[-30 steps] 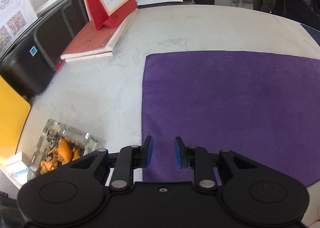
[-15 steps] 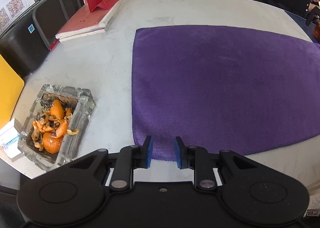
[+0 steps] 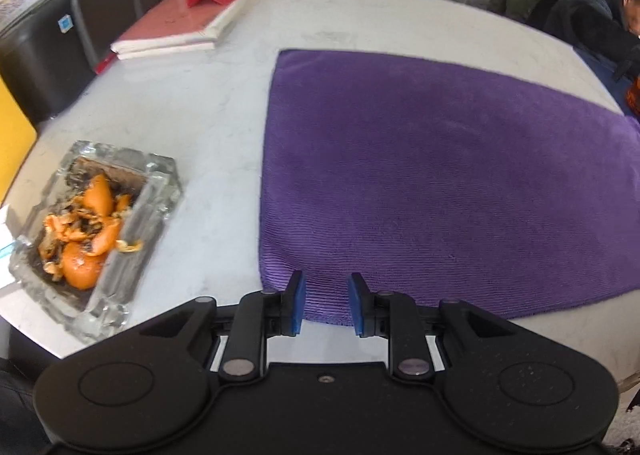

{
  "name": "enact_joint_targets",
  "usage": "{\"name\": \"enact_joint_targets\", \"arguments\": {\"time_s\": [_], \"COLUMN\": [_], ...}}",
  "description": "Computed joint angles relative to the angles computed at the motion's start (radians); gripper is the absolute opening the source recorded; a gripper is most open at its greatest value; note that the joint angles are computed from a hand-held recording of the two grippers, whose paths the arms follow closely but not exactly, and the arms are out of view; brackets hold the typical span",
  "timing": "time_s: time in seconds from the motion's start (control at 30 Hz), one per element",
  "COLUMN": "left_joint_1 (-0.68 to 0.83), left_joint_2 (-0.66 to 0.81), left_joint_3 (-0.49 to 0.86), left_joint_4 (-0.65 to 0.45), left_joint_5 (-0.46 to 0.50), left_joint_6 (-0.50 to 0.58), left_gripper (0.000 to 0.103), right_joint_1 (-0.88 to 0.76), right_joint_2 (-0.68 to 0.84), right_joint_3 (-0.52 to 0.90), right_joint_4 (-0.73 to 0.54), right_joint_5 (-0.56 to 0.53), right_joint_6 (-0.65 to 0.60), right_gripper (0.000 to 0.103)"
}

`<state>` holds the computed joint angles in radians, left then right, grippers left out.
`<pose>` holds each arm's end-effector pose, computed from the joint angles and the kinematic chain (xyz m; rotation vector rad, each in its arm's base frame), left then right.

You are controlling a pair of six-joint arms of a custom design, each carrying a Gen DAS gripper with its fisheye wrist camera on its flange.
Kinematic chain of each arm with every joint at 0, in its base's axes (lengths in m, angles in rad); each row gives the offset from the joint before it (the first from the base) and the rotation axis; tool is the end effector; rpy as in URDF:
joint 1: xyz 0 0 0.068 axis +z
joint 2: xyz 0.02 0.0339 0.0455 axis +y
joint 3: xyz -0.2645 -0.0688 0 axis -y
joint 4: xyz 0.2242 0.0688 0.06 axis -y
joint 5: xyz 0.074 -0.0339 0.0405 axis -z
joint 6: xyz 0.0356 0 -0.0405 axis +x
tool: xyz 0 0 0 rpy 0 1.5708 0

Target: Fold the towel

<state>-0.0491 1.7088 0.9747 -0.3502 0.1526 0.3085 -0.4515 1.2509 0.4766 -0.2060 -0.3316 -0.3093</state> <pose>0.3134 -0.0208 0.1733 0.5184 2.5870 -0.1153 0.1841 -0.0764 0.1613 0.0502 2.4766 0.1050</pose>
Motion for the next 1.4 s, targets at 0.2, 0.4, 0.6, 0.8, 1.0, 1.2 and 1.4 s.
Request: {"name": "enact_joint_targets", "arguments": {"time_s": [0.2,0.4,0.6,0.8,1.0,1.2,1.4], "left_joint_1": [0.035,0.044,0.029,-0.001,-0.121,-0.186,-0.217], "left_joint_2": [-0.013,-0.028,-0.026,-0.059,0.079,0.187,0.285], "left_joint_3": [-0.001,0.007,0.055,0.114,0.196,0.261,0.389], "left_joint_4": [-0.039,-0.087,-0.157,-0.160,-0.124,-0.076,-0.081], "left_joint_5": [0.016,0.011,-0.050,-0.064,-0.085,-0.104,-0.105], "left_joint_6": [-0.015,-0.014,-0.026,-0.075,-0.072,-0.058,-0.053], "left_gripper": [0.025,0.025,0.025,0.025,0.025,0.025,0.025], "right_joint_1": [0.009,-0.001,-0.023,-0.074,-0.149,-0.228,-0.260], "right_joint_2": [0.014,0.044,0.057,0.034,0.020,0.023,0.186], "right_joint_3": [0.018,0.021,0.012,-0.011,-0.045,-0.068,0.034], "right_joint_4": [-0.001,0.014,0.036,0.046,0.082,0.118,0.263], "right_joint_5": [-0.002,-0.006,-0.020,-0.030,-0.013,-0.003,-0.003], "right_joint_6": [-0.011,-0.011,-0.008,-0.011,-0.010,-0.017,-0.008], "right_gripper": [0.054,0.054,0.054,0.054,0.054,0.054,0.054]}}
